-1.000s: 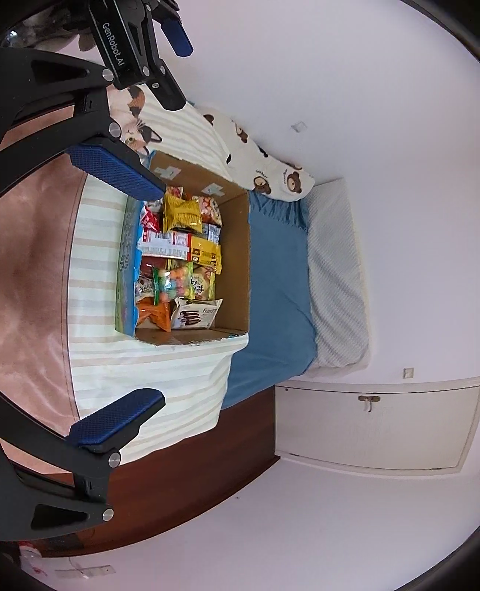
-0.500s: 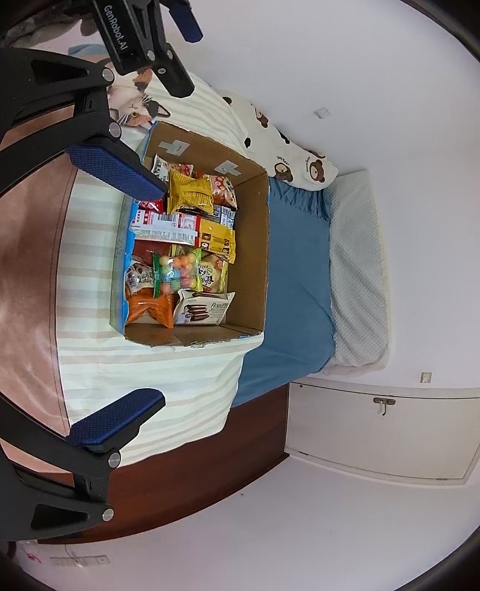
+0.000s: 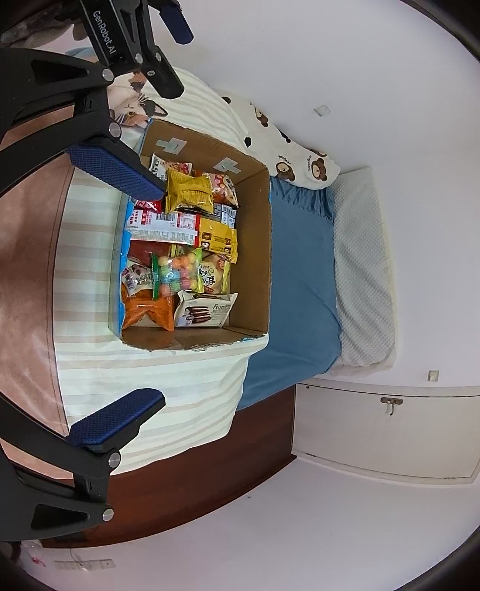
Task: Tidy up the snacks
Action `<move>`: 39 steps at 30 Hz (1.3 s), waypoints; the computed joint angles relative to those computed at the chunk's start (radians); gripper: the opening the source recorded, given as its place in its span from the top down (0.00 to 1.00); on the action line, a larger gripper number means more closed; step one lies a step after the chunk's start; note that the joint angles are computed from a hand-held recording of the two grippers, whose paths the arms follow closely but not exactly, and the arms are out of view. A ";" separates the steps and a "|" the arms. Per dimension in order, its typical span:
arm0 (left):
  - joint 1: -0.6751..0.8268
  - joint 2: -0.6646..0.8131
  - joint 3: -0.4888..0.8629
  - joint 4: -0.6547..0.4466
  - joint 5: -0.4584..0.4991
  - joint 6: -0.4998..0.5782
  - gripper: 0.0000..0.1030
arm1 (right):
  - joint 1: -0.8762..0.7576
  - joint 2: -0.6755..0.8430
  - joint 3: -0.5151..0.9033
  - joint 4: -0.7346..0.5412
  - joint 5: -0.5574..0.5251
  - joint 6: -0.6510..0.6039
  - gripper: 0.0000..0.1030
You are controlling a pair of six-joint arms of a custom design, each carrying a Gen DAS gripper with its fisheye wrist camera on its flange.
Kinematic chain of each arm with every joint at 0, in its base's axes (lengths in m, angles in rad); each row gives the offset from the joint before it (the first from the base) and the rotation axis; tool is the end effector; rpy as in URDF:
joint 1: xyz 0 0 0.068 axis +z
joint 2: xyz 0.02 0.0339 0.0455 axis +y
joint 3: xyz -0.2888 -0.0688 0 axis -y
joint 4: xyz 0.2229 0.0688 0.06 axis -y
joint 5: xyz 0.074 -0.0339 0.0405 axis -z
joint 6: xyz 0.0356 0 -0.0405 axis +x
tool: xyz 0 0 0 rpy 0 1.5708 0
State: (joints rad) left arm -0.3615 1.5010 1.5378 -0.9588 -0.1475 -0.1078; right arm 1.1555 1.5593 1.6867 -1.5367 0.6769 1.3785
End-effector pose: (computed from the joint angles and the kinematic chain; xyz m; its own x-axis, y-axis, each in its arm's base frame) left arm 0.2697 -0.0964 0.3827 -0.7697 0.1773 -0.6133 0.1850 0.9814 0.0514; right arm 0.1199 0.2166 0.3897 -0.7363 0.2266 -0.6376 0.2623 0.9642 0.0397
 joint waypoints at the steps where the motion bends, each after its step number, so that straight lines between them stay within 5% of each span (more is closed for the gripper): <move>1: -0.001 0.000 0.002 -0.001 0.001 -0.001 0.00 | -0.001 0.000 0.000 -0.002 0.000 -0.002 0.00; 39: -0.027 -0.032 -0.035 -0.008 -0.010 -0.016 0.00 | 0.029 -0.003 0.011 -0.033 0.006 0.029 0.00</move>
